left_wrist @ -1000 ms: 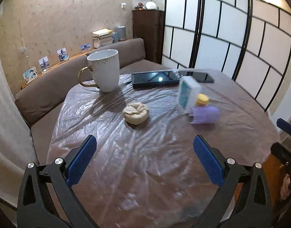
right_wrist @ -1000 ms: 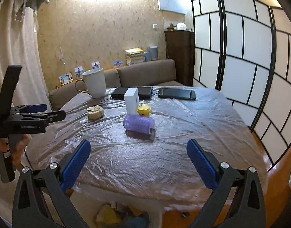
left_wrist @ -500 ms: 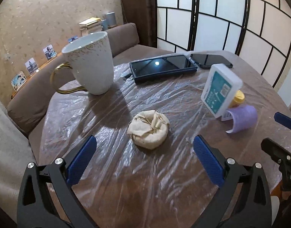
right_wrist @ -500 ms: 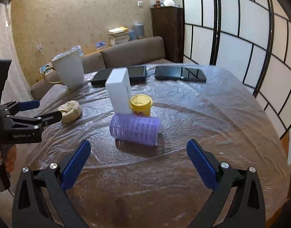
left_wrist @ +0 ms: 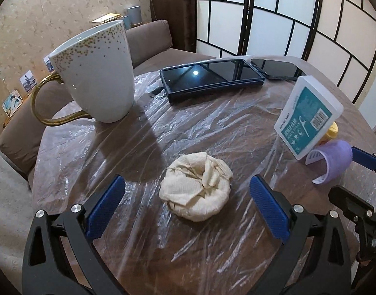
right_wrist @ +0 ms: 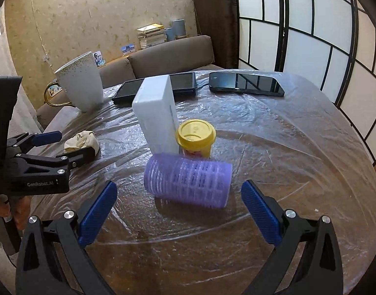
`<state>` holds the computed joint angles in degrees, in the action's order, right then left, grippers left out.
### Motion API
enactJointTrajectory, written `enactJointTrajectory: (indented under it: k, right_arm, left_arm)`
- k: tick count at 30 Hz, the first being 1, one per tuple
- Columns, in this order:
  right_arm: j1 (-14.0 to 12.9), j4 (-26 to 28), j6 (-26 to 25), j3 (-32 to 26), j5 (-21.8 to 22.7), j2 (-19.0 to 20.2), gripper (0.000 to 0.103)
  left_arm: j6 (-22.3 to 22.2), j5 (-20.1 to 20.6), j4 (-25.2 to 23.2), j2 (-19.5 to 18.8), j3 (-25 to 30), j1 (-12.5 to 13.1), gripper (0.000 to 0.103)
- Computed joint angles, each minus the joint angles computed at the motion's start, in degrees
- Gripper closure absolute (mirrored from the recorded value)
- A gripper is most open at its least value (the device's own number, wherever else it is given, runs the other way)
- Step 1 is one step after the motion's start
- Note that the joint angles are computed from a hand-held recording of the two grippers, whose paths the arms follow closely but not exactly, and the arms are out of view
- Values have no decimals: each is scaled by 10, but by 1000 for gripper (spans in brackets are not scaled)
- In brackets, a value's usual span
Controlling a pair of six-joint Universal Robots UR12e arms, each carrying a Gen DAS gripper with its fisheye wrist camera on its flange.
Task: Collect trash
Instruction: 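Move both tools back over the table toward the tissue ball and purple roller, then grasp the crumpled tissue ball with the left tool while the right tool grasps the purple roller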
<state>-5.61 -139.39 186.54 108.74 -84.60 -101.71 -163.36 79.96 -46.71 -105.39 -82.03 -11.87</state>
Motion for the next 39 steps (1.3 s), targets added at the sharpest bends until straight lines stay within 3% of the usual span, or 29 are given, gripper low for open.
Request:
enactJointTrajectory:
  k: [6, 15, 26, 30, 36, 39]
  right_arm:
    - [1, 4, 7, -6, -2, 9, 4]
    - [2, 12, 13, -13, -3, 17, 4]
    - [1, 19, 27, -18, 1, 24, 4]
    - [1, 19, 28, -19, 2, 26, 5]
    - [3, 13, 32, -18, -12, 25, 26]
    - [-2, 13, 36, -15, -6, 22, 27]
  left_arm:
    - [3, 2, -2, -7, 5, -1, 1]
    - [3, 0, -11, -14, 11, 1, 17]
    - [7, -15, -14, -10, 5, 3, 19]
    - [7, -23, -14, -8, 1, 4, 26]
    - [7, -25, -10, -5, -1, 4, 40]
    - [8, -26, -8, -3, -3, 4, 51]
